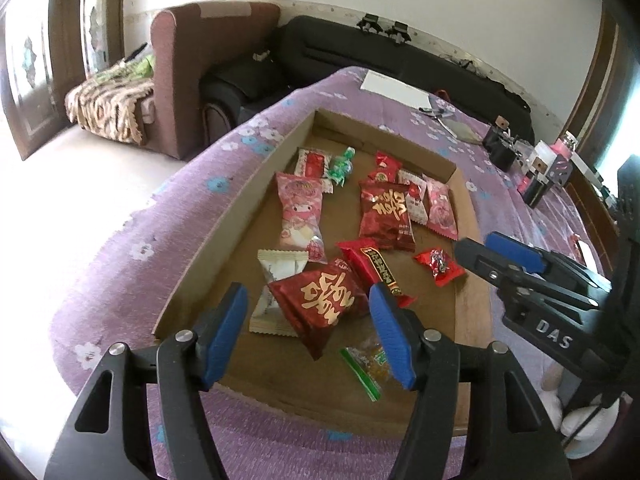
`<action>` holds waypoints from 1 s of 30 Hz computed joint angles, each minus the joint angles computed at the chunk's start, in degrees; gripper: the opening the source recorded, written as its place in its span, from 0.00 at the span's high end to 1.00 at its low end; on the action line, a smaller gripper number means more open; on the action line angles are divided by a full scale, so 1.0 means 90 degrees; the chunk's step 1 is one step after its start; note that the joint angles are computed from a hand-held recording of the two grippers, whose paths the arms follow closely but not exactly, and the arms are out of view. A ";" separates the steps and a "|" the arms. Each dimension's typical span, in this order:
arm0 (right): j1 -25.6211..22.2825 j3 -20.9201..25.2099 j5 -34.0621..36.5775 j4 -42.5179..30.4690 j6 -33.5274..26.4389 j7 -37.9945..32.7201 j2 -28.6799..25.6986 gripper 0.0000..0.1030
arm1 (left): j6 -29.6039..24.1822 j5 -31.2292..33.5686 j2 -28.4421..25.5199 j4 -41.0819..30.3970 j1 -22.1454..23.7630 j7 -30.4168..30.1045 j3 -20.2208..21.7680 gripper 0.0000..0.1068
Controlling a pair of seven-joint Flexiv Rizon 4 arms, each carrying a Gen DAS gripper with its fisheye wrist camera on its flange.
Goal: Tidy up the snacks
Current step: 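Carry both red candies into the cardboard box and open both tools, then lift both open tools up and away from the box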
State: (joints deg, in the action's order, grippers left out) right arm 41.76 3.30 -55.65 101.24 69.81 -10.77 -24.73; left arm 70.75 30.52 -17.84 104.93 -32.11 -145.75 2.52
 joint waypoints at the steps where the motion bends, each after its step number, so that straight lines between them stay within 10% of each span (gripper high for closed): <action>1: 0.0016 -0.0042 -0.0086 0.0092 0.0033 0.0128 0.0080 0.50 | -0.0109 0.0131 0.0017 -0.0060 -0.0096 -0.0106 0.0064 0.41; 30: -0.1533 0.0713 -0.2121 0.2495 0.0456 0.2929 0.1874 0.40 | -0.2544 0.1587 -0.0283 -0.1663 -0.0963 -0.0365 -0.0635 0.31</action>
State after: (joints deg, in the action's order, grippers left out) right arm 27.97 9.71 -74.74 123.69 73.91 15.59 -7.86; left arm 47.86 44.81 -20.39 89.97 -40.78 -149.04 -3.19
